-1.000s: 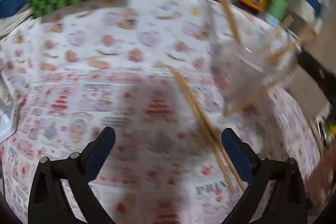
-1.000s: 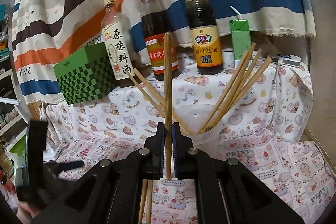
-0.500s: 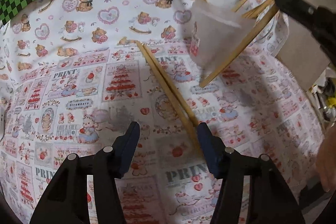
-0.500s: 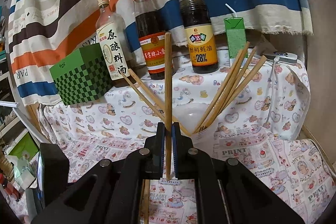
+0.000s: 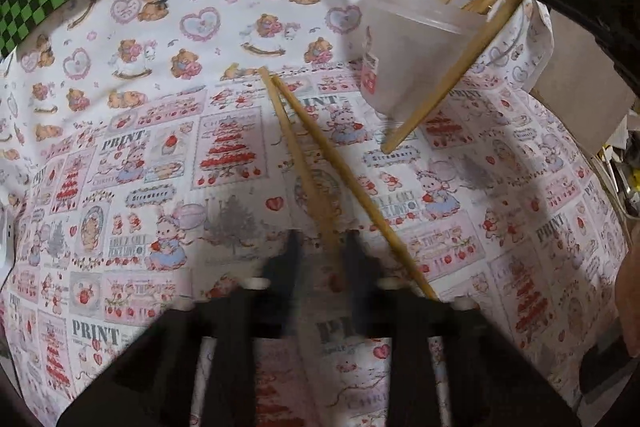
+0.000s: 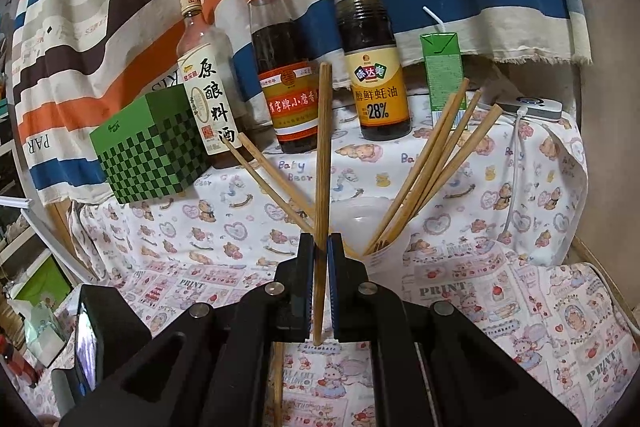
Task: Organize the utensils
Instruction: 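Grasp a chopstick with the left gripper while the right gripper holds its chopstick above the cup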
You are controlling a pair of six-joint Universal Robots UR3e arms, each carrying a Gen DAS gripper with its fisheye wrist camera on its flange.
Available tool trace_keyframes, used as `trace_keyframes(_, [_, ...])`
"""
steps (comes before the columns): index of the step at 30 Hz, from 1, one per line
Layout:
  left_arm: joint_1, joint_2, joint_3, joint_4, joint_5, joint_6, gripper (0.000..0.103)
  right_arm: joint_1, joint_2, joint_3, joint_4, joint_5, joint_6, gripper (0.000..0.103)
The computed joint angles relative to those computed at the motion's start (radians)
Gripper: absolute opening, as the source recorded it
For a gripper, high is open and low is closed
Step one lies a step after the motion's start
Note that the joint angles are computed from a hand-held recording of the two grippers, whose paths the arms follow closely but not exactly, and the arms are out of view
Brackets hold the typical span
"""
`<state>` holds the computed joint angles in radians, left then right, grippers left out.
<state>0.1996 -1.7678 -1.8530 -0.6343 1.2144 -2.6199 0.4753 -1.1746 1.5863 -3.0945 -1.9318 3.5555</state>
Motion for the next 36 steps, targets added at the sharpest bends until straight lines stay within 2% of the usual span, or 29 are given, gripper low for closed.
trace_keyframes(3, [0.024, -0.006, 0.018, -0.020, -0.012, -0.021, 0.005, 0.000, 0.002, -0.004, 0.002, -0.003, 0.005, 0.008])
trace_keyframes(5, [0.056, 0.011, 0.017, -0.038, -0.057, -0.029, 0.005, -0.001, 0.001, -0.005, 0.004, -0.002, 0.005, 0.008])
trace_keyframes(7, [0.098, 0.064, -0.033, 0.023, -0.115, -0.040, 0.005, -0.002, 0.000, -0.003, 0.005, 0.000, 0.010, 0.008])
trace_keyframes(8, [0.116, 0.102, -0.086, 0.110, -0.134, -0.055, 0.004, -0.003, -0.002, 0.000, 0.004, 0.002, 0.013, 0.008])
trace_keyframes(10, [0.162, 0.178, -0.243, 0.433, -0.148, -0.138, 0.000, -0.003, -0.002, 0.000, 0.003, 0.001, 0.012, 0.008])
trace_keyframes(11, [0.188, 0.201, -0.293, 0.543, -0.171, -0.161, 0.000, -0.003, -0.002, 0.002, 0.001, -0.002, 0.013, 0.008])
trace_keyframes(13, [0.275, 0.253, -0.348, 0.617, -0.293, -0.188, 0.000, -0.003, -0.003, 0.004, -0.002, -0.005, 0.015, 0.008])
trace_keyframes(15, [0.346, 0.288, -0.360, 0.593, -0.393, -0.205, 0.000, -0.003, -0.006, 0.011, -0.012, -0.012, 0.013, 0.008])
trace_keyframes(18, [0.395, 0.294, -0.338, 0.542, -0.458, -0.207, 0.000, -0.002, -0.009, 0.012, -0.019, -0.016, 0.013, 0.008])
trace_keyframes(22, [0.344, 0.230, -0.245, 0.476, -0.367, -0.221, 0.000, 0.002, -0.008, 0.009, -0.018, -0.018, 0.009, 0.008])
trace_keyframes(27, [0.341, 0.143, -0.109, 0.248, -0.356, -0.173, 0.000, -0.002, -0.005, 0.003, -0.001, -0.010, 0.020, 0.008])
trace_keyframes(31, [0.318, 0.081, -0.043, 0.188, -0.326, -0.133, 0.000, -0.002, -0.009, 0.008, -0.006, -0.009, 0.019, 0.008])
trace_keyframes(32, [0.298, 0.066, -0.028, 0.191, -0.295, -0.127, 0.007, -0.002, -0.009, 0.008, -0.010, -0.008, 0.019, 0.008])
trace_keyframes(33, [0.274, 0.044, -0.002, 0.187, -0.264, -0.126, 0.021, -0.004, -0.013, 0.017, -0.026, 0.000, 0.015, 0.008])
trace_keyframes(35, [0.226, -0.018, 0.084, 0.156, -0.228, -0.136, 0.032, -0.006, -0.018, 0.030, -0.054, 0.003, 0.003, 0.008])
trace_keyframes(36, [0.193, -0.064, 0.163, 0.097, -0.204, -0.130, 0.034, -0.005, -0.020, 0.032, -0.061, -0.003, 0.001, 0.008])
